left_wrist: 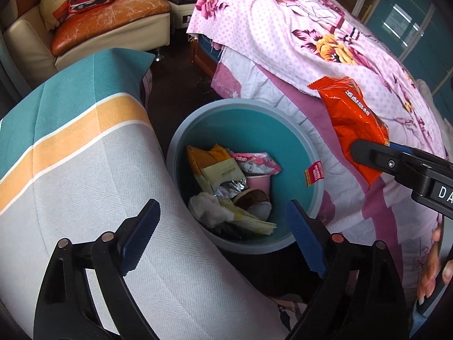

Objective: Collect trash
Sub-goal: 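Open the left tool to drop the tissue while the right tool releases the Ovaltine pack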

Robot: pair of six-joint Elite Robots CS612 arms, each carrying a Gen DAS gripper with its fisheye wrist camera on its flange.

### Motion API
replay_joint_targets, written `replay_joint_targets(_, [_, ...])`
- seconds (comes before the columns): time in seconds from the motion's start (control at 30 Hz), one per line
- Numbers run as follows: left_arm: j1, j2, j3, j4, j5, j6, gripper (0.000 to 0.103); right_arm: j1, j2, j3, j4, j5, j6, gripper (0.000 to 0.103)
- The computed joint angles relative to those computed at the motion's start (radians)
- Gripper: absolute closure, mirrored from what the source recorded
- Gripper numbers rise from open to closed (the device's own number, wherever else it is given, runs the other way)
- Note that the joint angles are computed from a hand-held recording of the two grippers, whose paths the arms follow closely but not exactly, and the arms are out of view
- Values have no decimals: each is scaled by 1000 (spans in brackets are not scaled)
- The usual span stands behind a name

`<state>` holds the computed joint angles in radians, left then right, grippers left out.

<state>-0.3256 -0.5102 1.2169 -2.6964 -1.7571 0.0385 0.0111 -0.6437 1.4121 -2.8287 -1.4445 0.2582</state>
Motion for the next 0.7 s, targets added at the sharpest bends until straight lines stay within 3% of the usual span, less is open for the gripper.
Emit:
replay_joint_targets(0.17, [9,-5,9,15,18,-1,12,10,5,-15,20,-10,-3,55])
replay_joint_targets(0.7, [51,-38,74,-55,22,-11,12,39,34,-76,100,-33,-3,55])
